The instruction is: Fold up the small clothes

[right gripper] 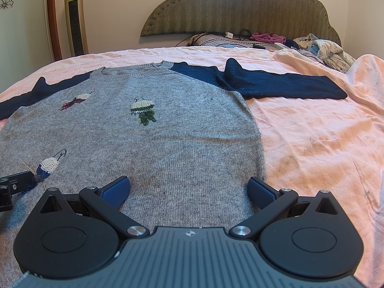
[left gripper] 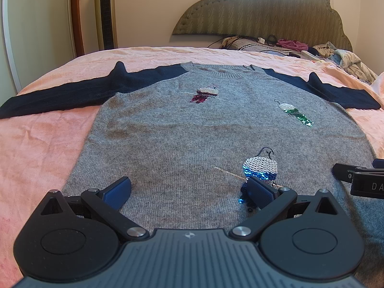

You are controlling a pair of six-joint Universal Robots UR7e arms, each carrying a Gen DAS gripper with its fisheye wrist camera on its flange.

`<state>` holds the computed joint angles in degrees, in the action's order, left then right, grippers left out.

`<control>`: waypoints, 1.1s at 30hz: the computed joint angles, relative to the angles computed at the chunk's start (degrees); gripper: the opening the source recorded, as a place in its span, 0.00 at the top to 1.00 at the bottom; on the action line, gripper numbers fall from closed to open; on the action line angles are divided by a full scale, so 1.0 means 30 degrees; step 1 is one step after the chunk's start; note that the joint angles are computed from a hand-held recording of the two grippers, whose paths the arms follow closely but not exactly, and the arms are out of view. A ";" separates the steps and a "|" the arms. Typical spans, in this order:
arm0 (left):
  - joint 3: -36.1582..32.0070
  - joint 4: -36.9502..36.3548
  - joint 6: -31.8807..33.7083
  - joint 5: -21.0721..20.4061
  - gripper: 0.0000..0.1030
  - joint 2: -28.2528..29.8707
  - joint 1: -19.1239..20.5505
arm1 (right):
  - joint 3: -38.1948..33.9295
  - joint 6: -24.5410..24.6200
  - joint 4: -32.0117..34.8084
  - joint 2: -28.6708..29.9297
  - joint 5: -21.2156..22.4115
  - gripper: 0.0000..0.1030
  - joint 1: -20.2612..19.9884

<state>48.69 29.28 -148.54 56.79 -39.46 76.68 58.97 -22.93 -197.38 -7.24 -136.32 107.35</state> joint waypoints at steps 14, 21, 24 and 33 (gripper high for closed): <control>-0.0002 0.0002 -0.0015 0.0018 0.00 0.0000 0.0005 | 0.0000 0.0000 0.0000 0.0000 0.0000 0.00 0.0000; -0.0002 0.0001 -0.0010 0.0016 0.00 0.0000 0.0006 | -0.0008 0.0004 0.0008 0.0002 -0.0003 0.00 0.0001; 0.0005 -0.0006 -0.0013 0.0015 0.00 -0.0001 0.0003 | -0.0014 0.0013 0.0020 0.0004 -0.0001 0.00 0.0000; -0.0007 0.0006 -0.0014 0.0024 0.00 0.0000 0.0012 | 0.0454 0.0367 0.0527 -0.0432 0.0365 0.00 -0.0047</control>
